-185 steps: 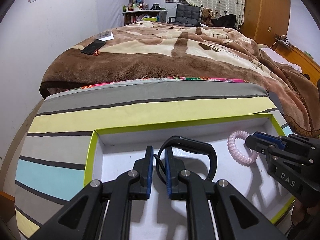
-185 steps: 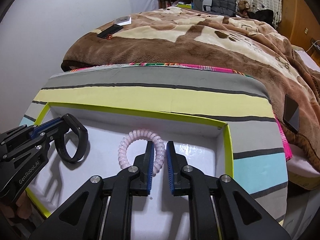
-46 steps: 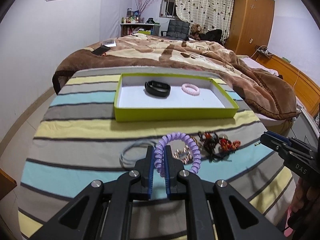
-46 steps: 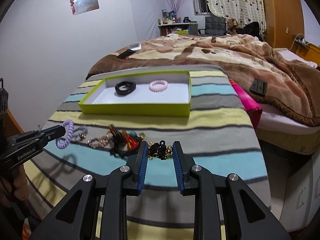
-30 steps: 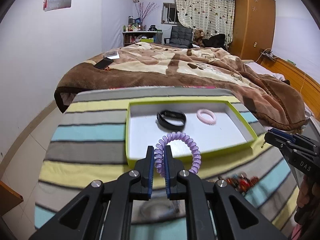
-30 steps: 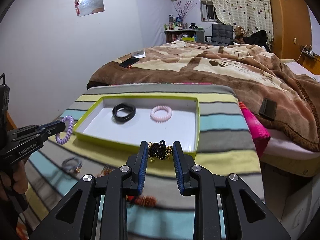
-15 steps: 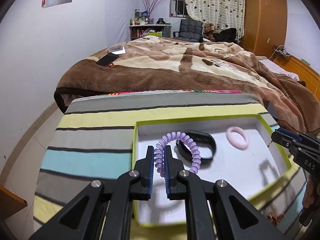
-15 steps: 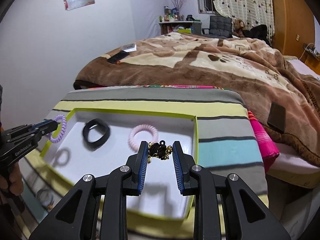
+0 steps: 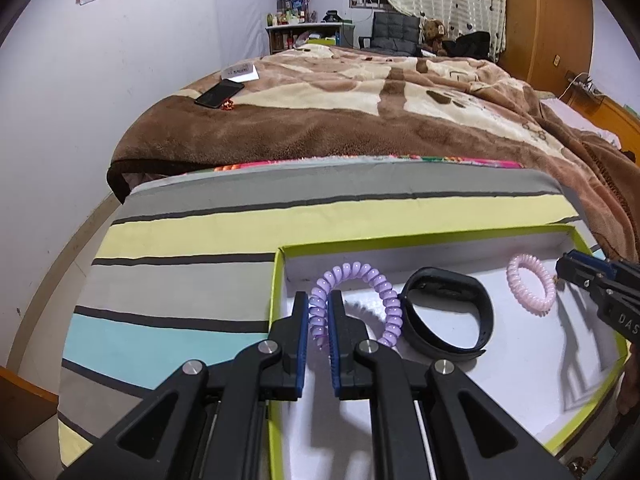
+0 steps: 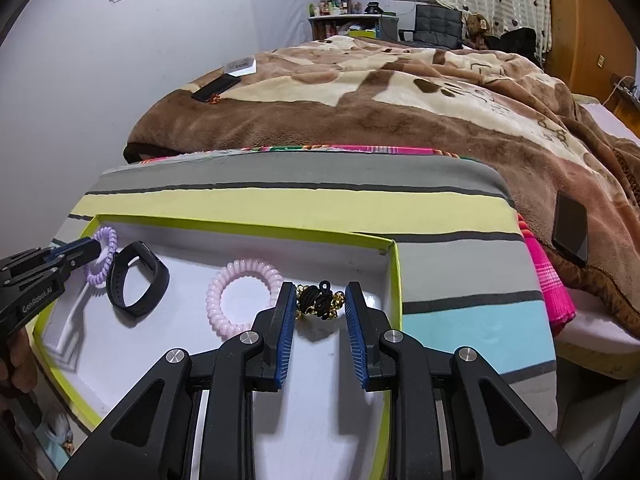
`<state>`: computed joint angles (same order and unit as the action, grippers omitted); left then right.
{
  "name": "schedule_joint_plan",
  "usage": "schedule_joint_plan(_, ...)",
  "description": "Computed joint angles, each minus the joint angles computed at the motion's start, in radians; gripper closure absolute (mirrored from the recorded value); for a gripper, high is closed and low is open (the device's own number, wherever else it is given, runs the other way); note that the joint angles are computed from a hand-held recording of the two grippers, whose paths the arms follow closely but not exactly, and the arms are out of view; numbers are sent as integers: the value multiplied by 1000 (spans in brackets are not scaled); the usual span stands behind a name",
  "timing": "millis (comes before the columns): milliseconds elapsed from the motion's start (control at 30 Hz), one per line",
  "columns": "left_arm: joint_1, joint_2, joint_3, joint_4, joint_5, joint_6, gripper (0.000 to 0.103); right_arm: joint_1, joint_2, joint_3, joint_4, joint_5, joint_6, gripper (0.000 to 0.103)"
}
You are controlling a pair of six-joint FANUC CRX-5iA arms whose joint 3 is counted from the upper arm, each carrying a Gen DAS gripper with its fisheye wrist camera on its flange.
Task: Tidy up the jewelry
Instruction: 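Place the purple coil and gold ornament in the box with the left and right tools, then withdraw both open tools from the box toward the remaining jewelry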
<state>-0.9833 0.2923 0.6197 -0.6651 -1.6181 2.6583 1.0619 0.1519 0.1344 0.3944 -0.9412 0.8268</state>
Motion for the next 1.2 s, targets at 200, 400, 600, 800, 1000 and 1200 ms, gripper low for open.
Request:
schedule_joint_plan(200,7,5,1,16,11,-2,93,-2,19,33,-32,-21,28,77)
schedule_joint_plan(400,4,-11,-20,17,38,10,86,-2,8,19,-23,-8,17,71)
schedule_joint_plan(600,-22,-37,-42,-5,55,49,78,11,-41,-34,3,22,-24,65)
schedule_joint_plan(800,-89,-55,-40,-69,34,85,78,56,-147,-156,64,86,-102,65)
schedule_joint_plan(1000,-183,-82,-51,-134,17,135,78,124,-262,-278,139,122,-188,65)
schedule_joint_plan(1200,-275,-99,-63,-181,-11,194,78,204,-355,-370,203,117,-258,65)
